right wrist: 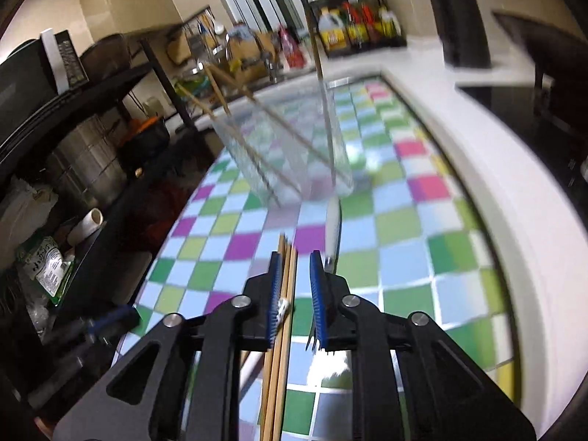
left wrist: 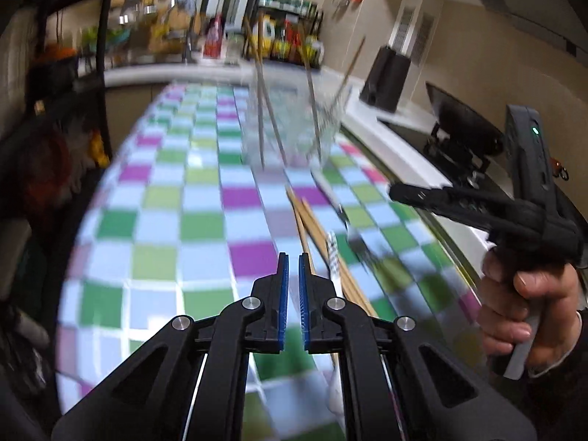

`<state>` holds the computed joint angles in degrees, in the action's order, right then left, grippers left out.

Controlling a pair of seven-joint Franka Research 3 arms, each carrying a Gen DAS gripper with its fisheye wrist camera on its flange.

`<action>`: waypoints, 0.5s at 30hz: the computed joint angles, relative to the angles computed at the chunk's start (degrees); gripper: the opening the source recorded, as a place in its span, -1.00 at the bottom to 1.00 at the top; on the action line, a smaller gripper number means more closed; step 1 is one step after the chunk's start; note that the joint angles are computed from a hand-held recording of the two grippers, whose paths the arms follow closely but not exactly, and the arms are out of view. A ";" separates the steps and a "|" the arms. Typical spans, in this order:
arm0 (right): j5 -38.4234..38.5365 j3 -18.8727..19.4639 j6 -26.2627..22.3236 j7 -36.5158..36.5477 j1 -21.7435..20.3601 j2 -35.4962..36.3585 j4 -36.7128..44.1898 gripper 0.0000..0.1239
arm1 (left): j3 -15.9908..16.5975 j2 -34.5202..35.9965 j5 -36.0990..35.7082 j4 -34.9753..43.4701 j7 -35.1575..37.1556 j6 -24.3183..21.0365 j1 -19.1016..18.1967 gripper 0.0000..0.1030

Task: Organize utensils
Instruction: 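Move both open tools back down to the utensils on the cloth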

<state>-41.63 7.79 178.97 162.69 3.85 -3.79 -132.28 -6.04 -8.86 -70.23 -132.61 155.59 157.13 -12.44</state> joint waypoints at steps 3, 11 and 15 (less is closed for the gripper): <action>9.92 -1.31 -1.87 -7.52 3.02 1.61 -0.77 -0.45 | -0.28 1.60 2.99 -0.87 -4.50 -3.26 0.38 -0.89; 29.65 -3.92 -5.00 -22.32 8.48 3.95 -0.63 -0.32 | -1.84 3.55 4.48 -1.46 -6.49 -3.99 0.67 -0.89; 39.88 -4.16 -5.02 -30.05 9.83 4.40 -0.89 -0.32 | -2.41 3.72 5.67 -1.17 -6.42 -4.25 0.57 -0.88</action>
<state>-1.75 3.63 173.95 132.65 13.68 0.62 -133.17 -8.44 -5.14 -64.56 -133.77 149.17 152.88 -11.87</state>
